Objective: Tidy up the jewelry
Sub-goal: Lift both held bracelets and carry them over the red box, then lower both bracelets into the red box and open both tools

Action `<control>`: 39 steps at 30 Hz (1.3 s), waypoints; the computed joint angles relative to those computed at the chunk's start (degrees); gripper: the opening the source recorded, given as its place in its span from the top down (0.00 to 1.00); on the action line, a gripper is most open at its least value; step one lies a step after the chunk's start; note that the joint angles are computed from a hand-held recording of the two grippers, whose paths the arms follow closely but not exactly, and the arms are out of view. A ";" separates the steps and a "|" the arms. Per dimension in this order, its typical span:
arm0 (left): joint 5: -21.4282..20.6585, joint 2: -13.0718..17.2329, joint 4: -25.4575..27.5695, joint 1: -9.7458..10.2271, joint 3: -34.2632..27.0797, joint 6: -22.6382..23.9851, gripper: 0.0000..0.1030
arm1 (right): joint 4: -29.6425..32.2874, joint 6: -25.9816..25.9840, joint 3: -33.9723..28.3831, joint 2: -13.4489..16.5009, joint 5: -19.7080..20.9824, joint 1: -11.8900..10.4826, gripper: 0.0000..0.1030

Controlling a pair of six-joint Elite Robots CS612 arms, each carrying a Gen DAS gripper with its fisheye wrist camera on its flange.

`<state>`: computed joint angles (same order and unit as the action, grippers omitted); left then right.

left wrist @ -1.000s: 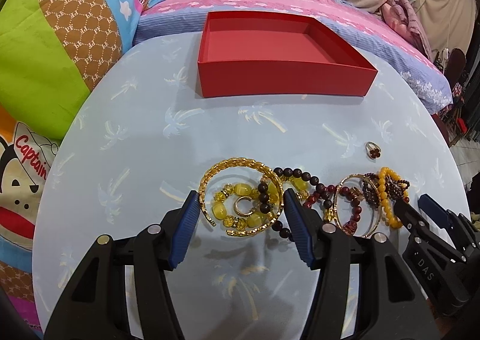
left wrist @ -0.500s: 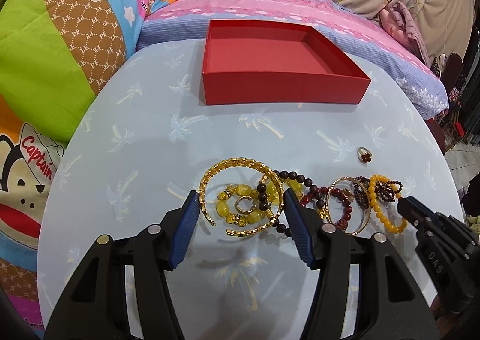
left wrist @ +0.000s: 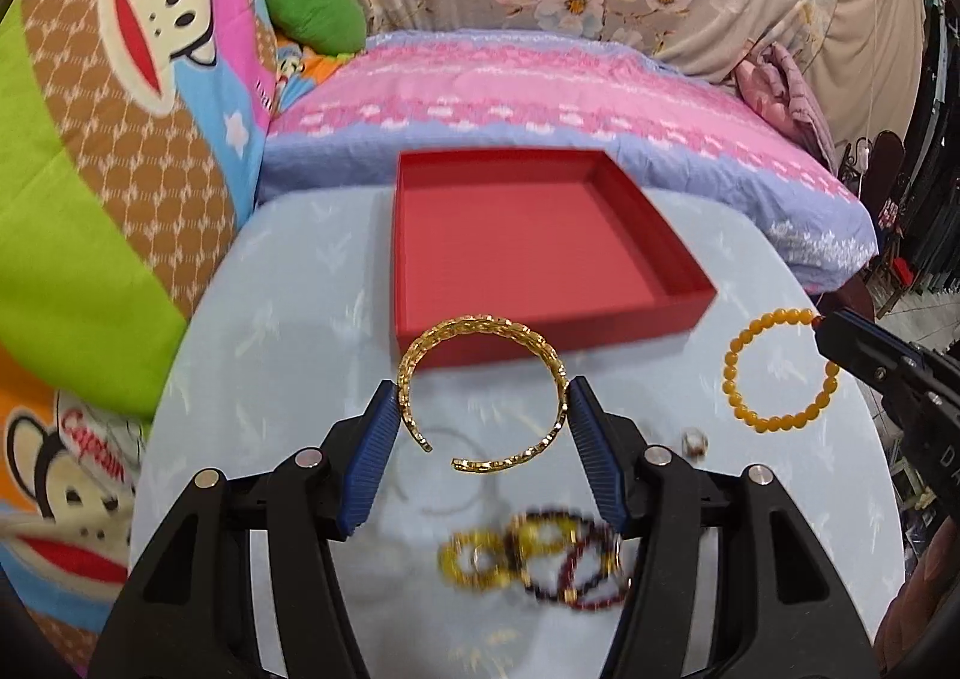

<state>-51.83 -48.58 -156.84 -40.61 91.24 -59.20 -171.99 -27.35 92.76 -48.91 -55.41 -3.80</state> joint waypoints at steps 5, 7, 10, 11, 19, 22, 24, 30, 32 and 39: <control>0.02 1.96 -1.24 3.22 -4.51 6.56 0.47 | 5.10 -0.38 -9.48 3.89 0.74 2.66 0.93; -0.13 3.27 -1.01 4.62 -7.06 9.25 0.47 | 7.22 -1.09 -13.66 5.85 0.41 3.86 0.93; -2.33 5.47 -1.75 6.81 -10.74 12.44 0.47 | 13.39 -2.24 -20.99 9.42 0.41 5.39 0.93; -2.64 6.18 -1.43 7.39 -11.91 12.88 0.47 | 15.28 -2.76 -23.04 10.46 0.33 5.76 0.93; -7.86 12.56 2.93 11.44 -21.69 16.34 0.47 | 29.00 -3.79 -39.89 19.99 -3.45 8.50 0.93; -8.58 14.37 5.91 12.14 -24.57 16.54 0.47 | 32.84 -3.51 -44.83 23.01 -5.67 9.11 0.93; -9.11 15.34 7.65 12.58 -26.04 16.26 0.47 | 33.86 -3.55 -47.15 24.65 -7.98 9.51 0.93; -9.71 16.69 11.14 13.10 -27.78 14.96 0.46 | 35.59 -1.88 -50.40 27.13 -13.28 9.88 0.92; -9.63 16.72 11.34 13.10 -27.58 14.69 0.46 | 34.31 -0.51 -49.68 26.83 -14.07 9.77 0.90; -9.81 15.83 8.81 12.94 -25.56 14.05 0.29 | 31.36 0.91 -45.00 24.67 -16.91 9.44 0.89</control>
